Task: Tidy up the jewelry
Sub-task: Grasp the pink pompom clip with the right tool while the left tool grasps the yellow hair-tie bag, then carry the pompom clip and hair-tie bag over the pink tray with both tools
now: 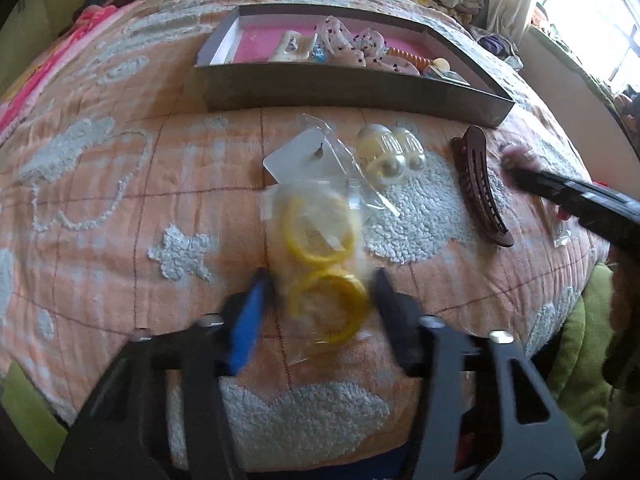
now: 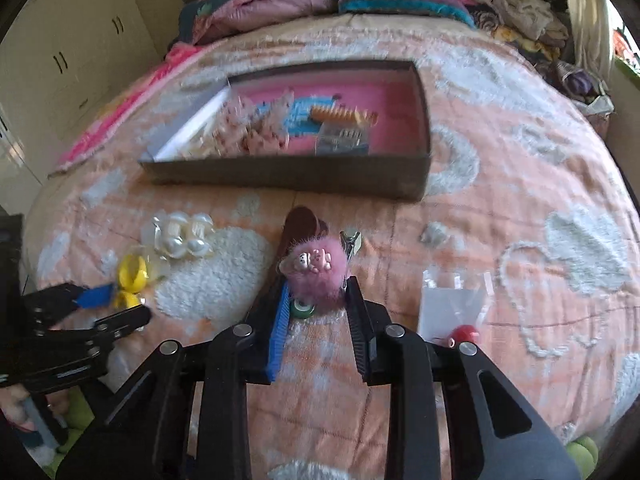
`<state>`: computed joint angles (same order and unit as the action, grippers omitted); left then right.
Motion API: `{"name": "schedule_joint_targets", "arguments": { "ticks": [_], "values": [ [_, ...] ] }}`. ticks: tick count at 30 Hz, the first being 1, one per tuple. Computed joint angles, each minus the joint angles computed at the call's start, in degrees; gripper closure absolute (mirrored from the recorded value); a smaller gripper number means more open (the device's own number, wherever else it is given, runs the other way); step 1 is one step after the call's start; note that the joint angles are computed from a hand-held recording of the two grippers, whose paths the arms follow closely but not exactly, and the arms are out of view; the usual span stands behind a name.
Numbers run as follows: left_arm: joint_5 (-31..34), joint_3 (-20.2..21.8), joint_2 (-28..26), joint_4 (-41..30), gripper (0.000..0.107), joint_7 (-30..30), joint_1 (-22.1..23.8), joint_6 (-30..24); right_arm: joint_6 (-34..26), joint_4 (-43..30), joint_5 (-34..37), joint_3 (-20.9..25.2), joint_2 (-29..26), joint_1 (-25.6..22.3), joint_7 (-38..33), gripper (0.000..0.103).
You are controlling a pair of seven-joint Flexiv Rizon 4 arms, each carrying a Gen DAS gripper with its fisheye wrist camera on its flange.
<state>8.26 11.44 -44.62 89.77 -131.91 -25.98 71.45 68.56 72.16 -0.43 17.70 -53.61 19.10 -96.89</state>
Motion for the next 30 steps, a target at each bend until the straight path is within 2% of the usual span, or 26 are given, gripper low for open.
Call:
{"name": "schedule_joint_targets", "arguments": {
  "ticks": [5,9,15,22,26,30],
  "values": [
    [0.42,0.24,1.20,1.25,0.075,-0.21,-0.05,0.41,3.97,3.00,1.26,1.26,2.74,-1.44,-0.99,0.077],
    [1.88,2.42,2.87,2.26,0.075,-2.37,-1.45,1.49,6.17,4.46,2.15,2.45,4.05,-2.67,-0.85,0.077],
    [3.57,3.57,4.87,2.61,0.075,-4.04,-1.86,2.62,9.27,6.80,2.72,4.44,5.90,-4.46,-1.55,0.077],
    [5.77,4.66,6.11,1.08,0.075,-5.50,-1.87,2.27,12.73,8.60,2.68,5.84,7.78,-6.05,-1.54,0.077],
    [5.43,3.16,6.33,0.20,0.075,-4.88,0.08,2.85,14.47,9.18,1.88,6.56,8.59,-6.85,-1.86,0.077],
    [6.04,4.01,6.23,-1.59,0.075,-5.09,-0.06,2.24,15.86,9.03,1.09,7.89,9.07,-8.01,-2.21,0.077]
  ]
}}
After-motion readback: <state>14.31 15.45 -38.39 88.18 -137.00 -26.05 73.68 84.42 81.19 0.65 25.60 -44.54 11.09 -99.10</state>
